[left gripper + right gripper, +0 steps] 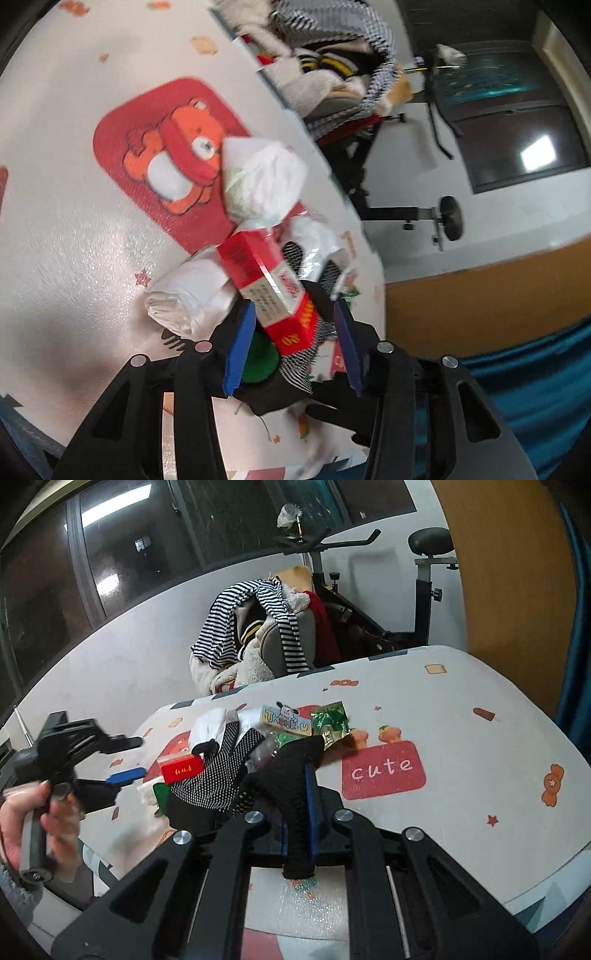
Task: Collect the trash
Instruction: 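Move both grippers back to the table and grasp the red-labelled box with the left gripper, then carry the red box and black glove to the brown bin and release both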
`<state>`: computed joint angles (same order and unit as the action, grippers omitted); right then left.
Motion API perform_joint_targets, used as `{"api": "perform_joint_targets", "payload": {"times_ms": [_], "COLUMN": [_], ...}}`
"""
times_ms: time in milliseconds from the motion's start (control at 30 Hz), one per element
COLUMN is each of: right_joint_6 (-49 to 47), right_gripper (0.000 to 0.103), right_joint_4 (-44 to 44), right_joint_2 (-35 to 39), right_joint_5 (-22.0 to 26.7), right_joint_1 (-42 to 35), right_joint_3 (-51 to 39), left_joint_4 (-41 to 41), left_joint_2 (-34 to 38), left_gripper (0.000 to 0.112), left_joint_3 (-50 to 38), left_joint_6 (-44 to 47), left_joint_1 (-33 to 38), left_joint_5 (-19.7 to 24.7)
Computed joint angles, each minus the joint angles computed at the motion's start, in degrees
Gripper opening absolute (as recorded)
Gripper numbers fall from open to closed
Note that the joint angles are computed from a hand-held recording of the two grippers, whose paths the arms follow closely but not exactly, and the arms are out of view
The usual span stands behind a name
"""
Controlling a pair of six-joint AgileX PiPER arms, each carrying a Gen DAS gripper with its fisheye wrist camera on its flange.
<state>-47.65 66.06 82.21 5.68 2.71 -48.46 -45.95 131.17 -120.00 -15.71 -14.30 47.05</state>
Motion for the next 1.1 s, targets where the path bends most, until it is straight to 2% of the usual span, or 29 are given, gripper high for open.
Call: {"api": "perform_joint_targets", "payload": {"times_ms": [133, 333, 400, 533, 667, 933, 1100], "right_joint_6": [-4.16, -9.11, -8.45, -6.03, -0.95, 9.86, 28.44], "right_gripper": [0.011, 0.012, 0.012, 0.012, 0.011, 0.011, 0.011], "right_joint_4": [3.9, 8.65, 8.02, 5.92, 0.79, -9.33, -28.16], "right_joint_2": [0.04, 0.09, -0.02, -0.39, -1.68, -5.95, -9.92], "right_joint_5": [1.56, 3.09, 3.17, 3.88, 4.03, 4.61, 4.38], "right_joint_1": [-1.21, -2.26, -2.21, -2.53, -2.2, -0.23, 3.27], "right_joint_3": [-0.42, 0.16, 0.39, 0.89, 0.86, 0.51, 1.05], "left_joint_4": [1.65, 10.71, 13.74, 19.96, 24.88, 32.21, 32.98], "left_joint_2": [2.58, 8.7, 11.34, 13.74, 11.01, -6.39, -19.08], "left_gripper": [0.043, 0.043, 0.042, 0.031, 0.027, 0.025, 0.025], "left_joint_3": [-2.77, -14.72, -19.77, -27.08, -28.93, -10.93, 8.77], "left_joint_6": [-2.61, -10.3, -12.67, -14.24, -10.18, 3.61, 8.67], "left_joint_1": [-0.51, -2.44, -2.89, -4.19, -5.63, -8.5, -9.71], "left_joint_5": [0.79, 4.67, 7.03, 9.98, 10.4, 4.09, -2.76]}}
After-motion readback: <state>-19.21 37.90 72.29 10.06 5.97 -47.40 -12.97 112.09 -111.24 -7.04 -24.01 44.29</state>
